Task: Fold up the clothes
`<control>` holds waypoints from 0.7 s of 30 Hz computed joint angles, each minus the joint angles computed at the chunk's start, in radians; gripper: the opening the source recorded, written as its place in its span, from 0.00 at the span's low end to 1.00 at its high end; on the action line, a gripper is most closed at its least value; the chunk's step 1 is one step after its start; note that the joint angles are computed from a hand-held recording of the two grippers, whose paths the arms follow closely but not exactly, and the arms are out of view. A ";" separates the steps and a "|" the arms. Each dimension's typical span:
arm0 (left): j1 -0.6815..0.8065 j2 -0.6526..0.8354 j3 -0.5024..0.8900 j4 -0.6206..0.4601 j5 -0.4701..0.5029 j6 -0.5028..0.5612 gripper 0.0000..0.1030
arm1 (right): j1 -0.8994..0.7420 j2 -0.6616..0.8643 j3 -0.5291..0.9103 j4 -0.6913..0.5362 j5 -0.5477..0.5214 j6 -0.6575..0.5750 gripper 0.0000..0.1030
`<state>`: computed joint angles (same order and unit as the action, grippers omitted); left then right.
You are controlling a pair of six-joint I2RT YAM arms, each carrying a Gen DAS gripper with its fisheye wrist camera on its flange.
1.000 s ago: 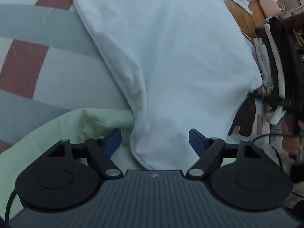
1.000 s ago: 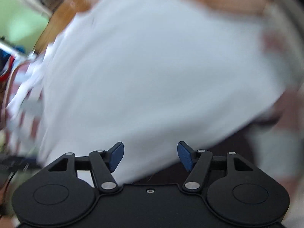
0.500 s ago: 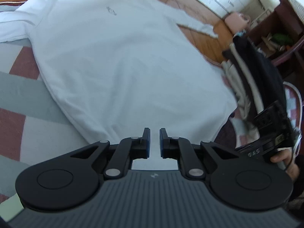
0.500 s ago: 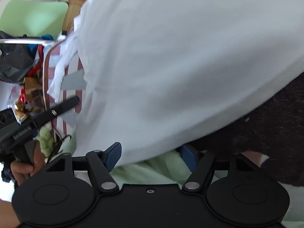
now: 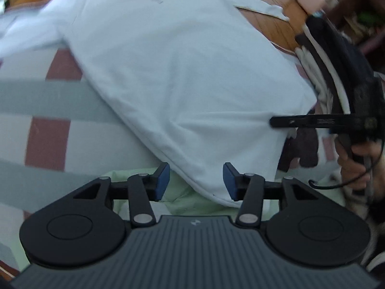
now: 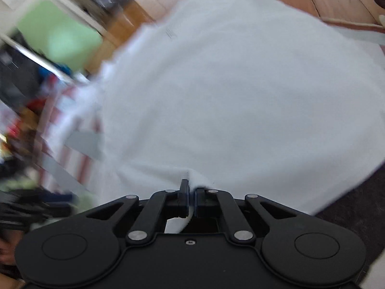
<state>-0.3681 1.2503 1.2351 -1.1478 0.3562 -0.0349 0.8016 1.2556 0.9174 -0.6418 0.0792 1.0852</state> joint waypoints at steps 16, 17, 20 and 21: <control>0.060 0.057 0.079 0.002 -0.015 0.029 0.51 | 0.356 0.068 0.218 -0.016 0.208 -0.500 0.64; 0.076 0.069 0.099 -0.007 -0.003 0.040 0.51 | 0.339 0.097 0.232 -0.027 0.127 -0.539 0.59; 0.110 0.081 0.126 -0.011 0.040 0.046 0.51 | 0.344 0.162 0.253 -0.056 0.084 -0.604 0.54; 0.112 0.076 0.116 -0.005 0.058 0.041 0.51 | 0.348 0.188 0.266 -0.071 0.108 -0.614 0.54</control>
